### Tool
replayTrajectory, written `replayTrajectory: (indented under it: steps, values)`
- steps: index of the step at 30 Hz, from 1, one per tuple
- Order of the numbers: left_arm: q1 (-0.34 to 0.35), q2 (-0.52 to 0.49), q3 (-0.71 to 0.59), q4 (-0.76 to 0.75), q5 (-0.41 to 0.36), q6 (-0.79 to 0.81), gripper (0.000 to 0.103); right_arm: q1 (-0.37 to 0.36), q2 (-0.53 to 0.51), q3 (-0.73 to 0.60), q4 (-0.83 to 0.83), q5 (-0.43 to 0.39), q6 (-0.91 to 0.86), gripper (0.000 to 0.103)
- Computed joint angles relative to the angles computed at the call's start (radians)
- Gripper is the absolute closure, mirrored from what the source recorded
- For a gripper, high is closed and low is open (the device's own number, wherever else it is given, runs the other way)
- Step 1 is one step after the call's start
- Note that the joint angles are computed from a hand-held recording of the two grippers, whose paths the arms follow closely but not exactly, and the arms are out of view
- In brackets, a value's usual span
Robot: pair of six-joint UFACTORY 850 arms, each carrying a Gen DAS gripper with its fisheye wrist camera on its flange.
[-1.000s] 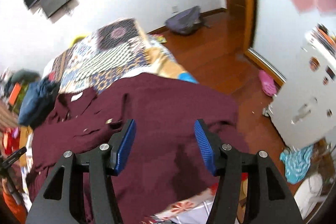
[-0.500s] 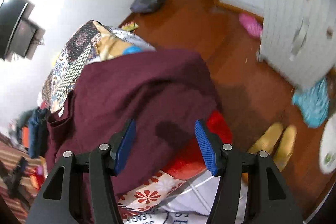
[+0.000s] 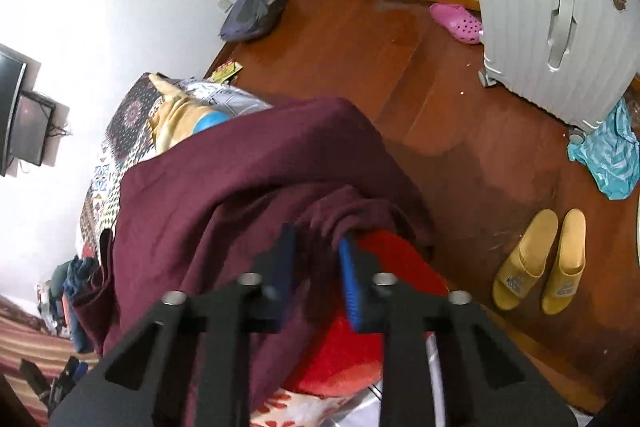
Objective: Fold large clothes
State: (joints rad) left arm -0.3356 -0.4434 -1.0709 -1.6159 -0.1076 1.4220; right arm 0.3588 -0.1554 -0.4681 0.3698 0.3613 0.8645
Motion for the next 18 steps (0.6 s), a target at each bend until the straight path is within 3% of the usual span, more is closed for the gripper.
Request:
replayTrajectory:
  steps: [3, 9, 14, 18]
  values:
    - [0.006, 0.005, 0.011, -0.057, -0.005, 0.057, 0.013, 0.035, 0.051, -0.019, 0.172, -0.003, -0.216, 0.097]
    - [0.017, 0.039, 0.046, -0.337, -0.014, 0.355, 0.013, 0.136, 0.166, -0.121, 0.504, 0.017, -0.690, 0.099]
    - [0.035, 0.075, 0.079, -0.532, -0.051, 0.558, 0.013, 0.256, 0.154, -0.234, 0.540, 0.107, -0.904, 0.099]
    - [0.049, 0.096, 0.103, -0.565, -0.074, 0.598, 0.013, 0.299, 0.064, -0.310, 0.415, 0.061, -0.840, 0.099]
